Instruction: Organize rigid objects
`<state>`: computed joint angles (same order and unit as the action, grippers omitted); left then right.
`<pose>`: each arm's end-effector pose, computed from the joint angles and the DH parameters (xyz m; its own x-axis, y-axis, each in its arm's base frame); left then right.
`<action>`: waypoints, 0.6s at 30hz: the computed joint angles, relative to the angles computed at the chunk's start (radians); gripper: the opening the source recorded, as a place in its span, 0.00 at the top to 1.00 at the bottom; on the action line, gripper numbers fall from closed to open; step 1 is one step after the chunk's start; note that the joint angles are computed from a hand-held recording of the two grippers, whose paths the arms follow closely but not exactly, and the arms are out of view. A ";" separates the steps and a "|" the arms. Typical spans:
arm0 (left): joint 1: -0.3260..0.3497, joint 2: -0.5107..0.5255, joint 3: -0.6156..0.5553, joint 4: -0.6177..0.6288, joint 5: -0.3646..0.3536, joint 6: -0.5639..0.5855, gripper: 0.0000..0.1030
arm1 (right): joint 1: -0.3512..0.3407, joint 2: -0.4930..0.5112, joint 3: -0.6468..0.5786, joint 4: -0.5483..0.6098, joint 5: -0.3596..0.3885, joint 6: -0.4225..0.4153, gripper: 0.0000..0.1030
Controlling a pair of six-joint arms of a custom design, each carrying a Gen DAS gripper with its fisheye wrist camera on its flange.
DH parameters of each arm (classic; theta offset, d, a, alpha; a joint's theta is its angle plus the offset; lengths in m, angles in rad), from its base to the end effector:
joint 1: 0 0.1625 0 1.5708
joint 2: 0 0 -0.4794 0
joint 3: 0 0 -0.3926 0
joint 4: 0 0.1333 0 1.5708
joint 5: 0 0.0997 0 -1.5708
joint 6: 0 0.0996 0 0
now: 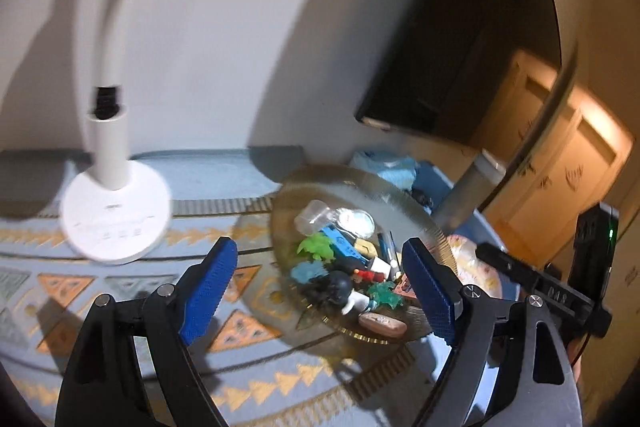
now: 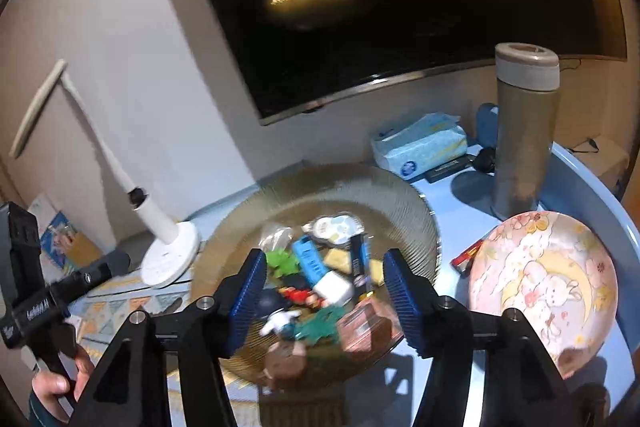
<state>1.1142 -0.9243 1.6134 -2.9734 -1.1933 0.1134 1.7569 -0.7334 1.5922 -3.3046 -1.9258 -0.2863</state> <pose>-0.1683 -0.7282 0.2908 -0.8970 0.2689 -0.3510 0.4377 0.6524 -0.6187 0.2354 -0.7171 0.2029 -0.8978 -0.0928 0.4305 -0.3879 0.6293 -0.6734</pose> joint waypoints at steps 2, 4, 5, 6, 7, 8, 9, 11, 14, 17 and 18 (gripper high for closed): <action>-0.006 -0.034 0.029 -0.020 0.012 -0.006 0.19 | 0.021 -0.010 0.026 0.001 0.019 0.003 0.40; -0.016 -0.080 0.075 -0.055 0.026 -0.005 0.19 | 0.045 -0.019 0.050 -0.004 0.035 -0.004 0.40; -0.021 -0.102 0.096 -0.067 0.030 -0.003 0.19 | 0.058 -0.019 0.057 -0.009 0.038 -0.010 0.40; -0.026 -0.126 0.116 -0.076 0.031 0.001 0.19 | 0.070 -0.020 0.066 -0.016 0.039 -0.018 0.40; -0.032 -0.153 0.140 -0.082 0.026 0.013 0.19 | 0.089 -0.019 0.077 -0.027 0.037 -0.028 0.38; -0.039 -0.173 0.159 -0.091 0.026 0.024 0.19 | 0.102 -0.017 0.084 -0.034 0.035 -0.033 0.32; -0.048 -0.195 0.183 -0.107 0.038 0.038 0.19 | 0.115 -0.015 0.091 -0.042 0.035 -0.036 0.27; -0.072 -0.234 0.229 -0.145 0.081 0.072 0.18 | 0.146 -0.006 0.109 -0.082 0.031 -0.049 0.15; -0.102 -0.288 0.295 -0.200 0.136 0.124 0.00 | 0.191 0.013 0.119 -0.113 0.014 -0.073 0.15; -0.123 -0.336 0.364 -0.285 0.167 0.192 0.01 | 0.233 0.038 0.122 -0.133 -0.015 -0.081 0.15; -0.128 -0.350 0.381 -0.297 0.178 0.207 0.01 | 0.247 0.049 0.122 -0.139 -0.026 -0.086 0.15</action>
